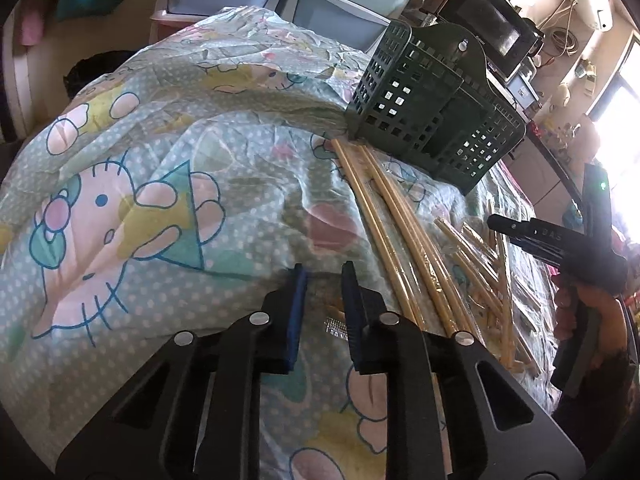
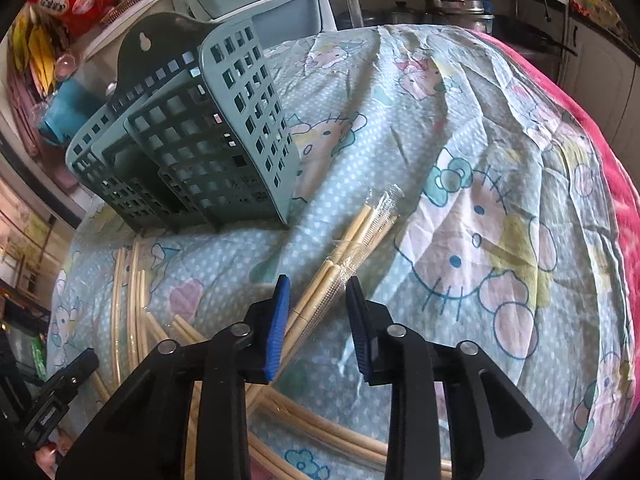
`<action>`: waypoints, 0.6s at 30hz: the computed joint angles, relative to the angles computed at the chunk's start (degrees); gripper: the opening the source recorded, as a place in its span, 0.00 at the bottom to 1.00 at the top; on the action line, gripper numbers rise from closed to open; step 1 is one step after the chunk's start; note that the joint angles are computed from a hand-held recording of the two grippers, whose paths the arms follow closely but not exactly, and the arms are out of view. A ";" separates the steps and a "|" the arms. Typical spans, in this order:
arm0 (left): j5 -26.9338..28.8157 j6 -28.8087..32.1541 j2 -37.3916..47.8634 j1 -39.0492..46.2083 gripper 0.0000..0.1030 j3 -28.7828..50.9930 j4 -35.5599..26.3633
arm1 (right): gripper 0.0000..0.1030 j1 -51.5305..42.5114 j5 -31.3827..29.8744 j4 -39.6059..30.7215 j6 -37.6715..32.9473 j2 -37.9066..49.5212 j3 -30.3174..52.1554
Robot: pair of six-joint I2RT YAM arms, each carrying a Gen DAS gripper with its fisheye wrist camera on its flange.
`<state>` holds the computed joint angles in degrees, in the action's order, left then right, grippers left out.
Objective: Organize utensils
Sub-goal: 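Lower the right tool onto a wooden chopstick and close it while the left tool grasps another, then lift the chopsticks with both tools and carry them above the green caddy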
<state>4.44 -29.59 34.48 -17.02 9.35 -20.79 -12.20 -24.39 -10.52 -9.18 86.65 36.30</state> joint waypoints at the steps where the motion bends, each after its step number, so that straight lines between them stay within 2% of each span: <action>1: -0.02 -0.03 -0.04 0.01 0.10 -0.03 -0.01 | 0.25 -0.54 -0.96 -0.37 -0.04 -0.15 -0.06; 5: 2.36 1.40 -0.81 2.52 0.07 -0.28 -0.52 | 0.15 -3.63 -5.67 -2.32 -1.01 -0.21 -0.19; 9: 6.19 3.13 -1.85 5.90 0.03 -0.19 -1.32 | 0.11 -7.07 -10.27 -4.78 -2.70 -0.57 0.55; 18: 13.09 4.57 -4.72 9.76 0.01 2.90 -3.25 | 0.08 -11.28 -18.29 -12.15 -8.01 -9.87 0.52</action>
